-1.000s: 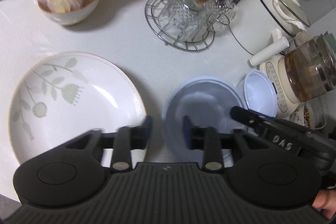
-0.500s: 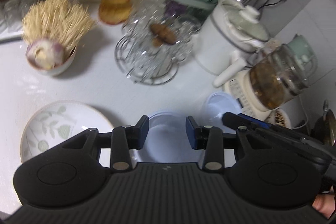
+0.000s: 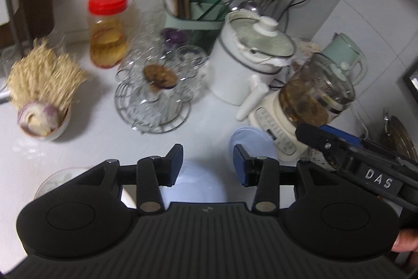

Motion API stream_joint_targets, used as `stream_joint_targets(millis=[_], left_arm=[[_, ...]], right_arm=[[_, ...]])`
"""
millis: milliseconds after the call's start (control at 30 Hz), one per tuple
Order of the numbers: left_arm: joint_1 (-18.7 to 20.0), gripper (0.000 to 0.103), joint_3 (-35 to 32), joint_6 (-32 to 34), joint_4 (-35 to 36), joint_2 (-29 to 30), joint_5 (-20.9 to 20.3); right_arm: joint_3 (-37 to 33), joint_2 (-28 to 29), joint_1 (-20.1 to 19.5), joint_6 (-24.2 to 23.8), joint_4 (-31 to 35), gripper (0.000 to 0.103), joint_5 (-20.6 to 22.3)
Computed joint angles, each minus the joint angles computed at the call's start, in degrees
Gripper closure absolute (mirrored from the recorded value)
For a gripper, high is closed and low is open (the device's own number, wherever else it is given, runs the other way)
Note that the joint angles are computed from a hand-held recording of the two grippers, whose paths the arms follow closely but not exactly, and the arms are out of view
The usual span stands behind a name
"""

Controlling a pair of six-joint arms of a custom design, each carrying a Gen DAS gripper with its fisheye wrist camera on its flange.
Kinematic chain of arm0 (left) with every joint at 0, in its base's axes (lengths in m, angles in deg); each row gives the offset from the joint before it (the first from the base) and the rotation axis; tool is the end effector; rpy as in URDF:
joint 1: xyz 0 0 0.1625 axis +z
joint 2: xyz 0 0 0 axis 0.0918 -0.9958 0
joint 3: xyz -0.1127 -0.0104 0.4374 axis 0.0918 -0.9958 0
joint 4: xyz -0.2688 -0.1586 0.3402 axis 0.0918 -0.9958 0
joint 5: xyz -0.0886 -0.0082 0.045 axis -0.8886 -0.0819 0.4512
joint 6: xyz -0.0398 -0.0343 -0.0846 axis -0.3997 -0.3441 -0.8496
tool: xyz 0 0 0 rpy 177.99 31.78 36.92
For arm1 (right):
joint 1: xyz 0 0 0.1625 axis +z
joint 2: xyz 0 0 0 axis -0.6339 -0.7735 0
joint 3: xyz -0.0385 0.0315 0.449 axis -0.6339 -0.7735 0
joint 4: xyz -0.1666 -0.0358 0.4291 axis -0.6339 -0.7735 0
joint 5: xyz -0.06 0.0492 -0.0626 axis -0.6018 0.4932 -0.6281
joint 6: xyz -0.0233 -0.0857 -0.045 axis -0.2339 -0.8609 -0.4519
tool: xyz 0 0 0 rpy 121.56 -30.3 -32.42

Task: Organize plates and bowls
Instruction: 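Move both grippers toward the second light blue bowl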

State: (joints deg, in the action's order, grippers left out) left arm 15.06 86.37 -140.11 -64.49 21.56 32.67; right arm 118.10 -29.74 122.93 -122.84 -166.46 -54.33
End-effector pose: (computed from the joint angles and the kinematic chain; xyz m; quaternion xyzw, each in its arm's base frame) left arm -0.4711 -0.3986 0.0653 -0.0040 0.8971 -0.3690 0.2429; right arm 0.0890 -0.4051 0.4691 0.2974 -0.8939 0.3050 0.1393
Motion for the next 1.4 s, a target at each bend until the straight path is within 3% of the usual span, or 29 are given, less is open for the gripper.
stream_joint_targets(millis=[100, 167, 200, 533, 1200, 1400], left_arm=[[0.0, 0.048, -0.78, 3.63, -2.55, 1.12, 0.22], [0.33, 0.048, -1.42, 6.51, -4.09, 1.98, 0.05], [0.48, 0.047, -1.73, 7.33, -4.38, 2.26, 0.09], [1.22, 0.045, -3.72, 15.85, -10.52, 5.15, -0.64], [4.08, 0.041, -8.43, 22.01, -13.96, 10.37, -5.1], [5.65, 0.041, -9.06, 25.68, -18.82, 12.61, -6.05]], right_arm=[[0.33, -0.86, -0.57, 0.1, -1.17, 0.045, -0.05], [0.72, -1.48, -1.17, -0.02, -2.34, 0.033, 0.17], [0.91, -1.79, -1.44, 0.03, -2.93, 0.032, 0.22], [1.32, -3.86, -3.75, -0.53, -4.74, 0.032, 1.17], [0.89, -3.91, -7.7, 2.23, -6.78, 0.032, -1.72], [0.22, -3.03, -9.44, 3.6, -6.69, 0.032, -2.27]])
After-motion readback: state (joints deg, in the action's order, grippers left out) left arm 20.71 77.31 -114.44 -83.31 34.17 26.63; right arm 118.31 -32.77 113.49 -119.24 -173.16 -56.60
